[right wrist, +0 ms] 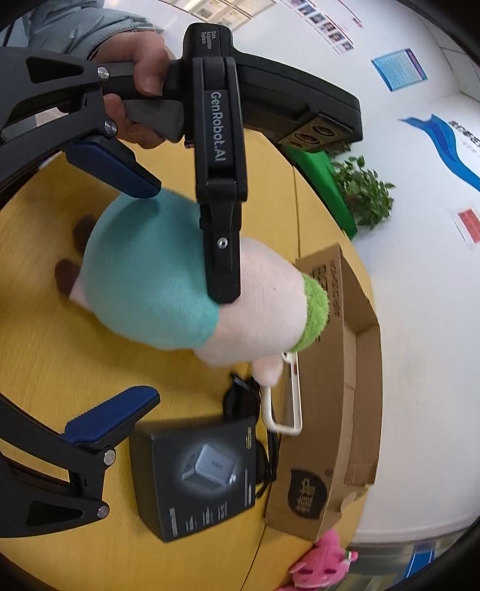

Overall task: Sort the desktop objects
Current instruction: 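Close the left gripper around the plush pig toy's body, then lift the plush pig with the left gripper and carry it over the box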

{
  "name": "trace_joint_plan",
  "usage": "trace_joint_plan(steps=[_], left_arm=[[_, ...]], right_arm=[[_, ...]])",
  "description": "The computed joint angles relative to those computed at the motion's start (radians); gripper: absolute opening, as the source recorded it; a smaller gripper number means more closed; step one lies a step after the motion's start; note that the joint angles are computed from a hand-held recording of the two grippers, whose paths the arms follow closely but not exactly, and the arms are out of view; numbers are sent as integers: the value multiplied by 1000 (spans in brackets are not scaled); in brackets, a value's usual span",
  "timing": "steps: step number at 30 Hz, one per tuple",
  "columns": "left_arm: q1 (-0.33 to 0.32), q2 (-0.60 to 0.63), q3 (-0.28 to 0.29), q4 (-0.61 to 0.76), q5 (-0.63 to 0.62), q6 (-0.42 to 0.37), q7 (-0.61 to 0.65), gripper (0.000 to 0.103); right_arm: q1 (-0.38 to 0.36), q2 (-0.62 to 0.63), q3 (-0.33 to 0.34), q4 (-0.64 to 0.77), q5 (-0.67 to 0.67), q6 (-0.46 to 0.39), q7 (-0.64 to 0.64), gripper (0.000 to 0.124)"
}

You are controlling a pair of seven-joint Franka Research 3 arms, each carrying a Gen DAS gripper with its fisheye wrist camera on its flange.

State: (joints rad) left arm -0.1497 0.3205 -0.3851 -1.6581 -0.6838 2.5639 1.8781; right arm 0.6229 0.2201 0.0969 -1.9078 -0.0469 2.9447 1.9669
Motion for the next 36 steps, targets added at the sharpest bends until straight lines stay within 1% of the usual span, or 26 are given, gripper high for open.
trace_joint_plan(steps=[1,3,5,6,8,10,12,15,17,19,22,23,26,28,30,31,32,33,36], left_arm=[[3,-14,-1,-15,-6,3,0,69],[9,-42,-5,-52,-36,13,26,68],[10,-65,-4,-84,-68,29,50,67],[10,-73,-1,-95,-85,35,58,67],[10,-86,5,-111,-115,40,71,65],[7,-92,11,-118,-144,42,88,64],[-4,-95,16,-120,-147,56,101,62],[-17,-99,20,-115,-138,65,114,60],[-22,-104,20,-108,-140,66,124,59],[-27,-113,19,-97,-144,70,143,59],[-38,-122,19,-75,-142,84,176,59],[-45,-116,23,-58,-122,79,165,59],[-53,-76,37,-9,-55,25,85,60],[-56,-44,41,15,-9,-21,28,60],[-54,-22,37,20,22,-52,-6,60],[-56,-12,35,19,40,-61,-26,60],[-48,-18,23,0,21,-33,-12,60],[-42,-23,14,-10,10,-22,2,60],[-32,-46,0,-37,-14,15,36,59]], right_arm=[[-2,10,9,11,6,-7,-15,103],[14,39,6,45,-11,-38,-19,102],[7,60,27,61,21,-44,-56,99],[35,64,0,64,-19,-44,-31,98],[68,66,-31,68,-82,-47,-14,95],[73,70,-35,72,-100,-48,-11,91],[75,71,-37,74,-112,-49,-6,88],[55,60,-17,64,-77,-36,-17,82],[67,46,-32,47,-89,-12,12,80],[91,16,-62,23,-137,7,65,79],[118,-12,-103,25,-248,14,156,79],[110,-16,-98,28,-262,11,167,80],[57,-14,-46,23,-205,2,141,83],[15,-4,2,18,-104,-15,94,89],[-5,-2,24,-3,-31,-14,75,92],[-1,-2,18,-11,-25,-15,81,92],[-1,-4,18,-20,-17,-8,78,92],[9,-9,7,-26,-32,-2,84,91],[49,-13,-35,-9,-134,-32,133,85]])
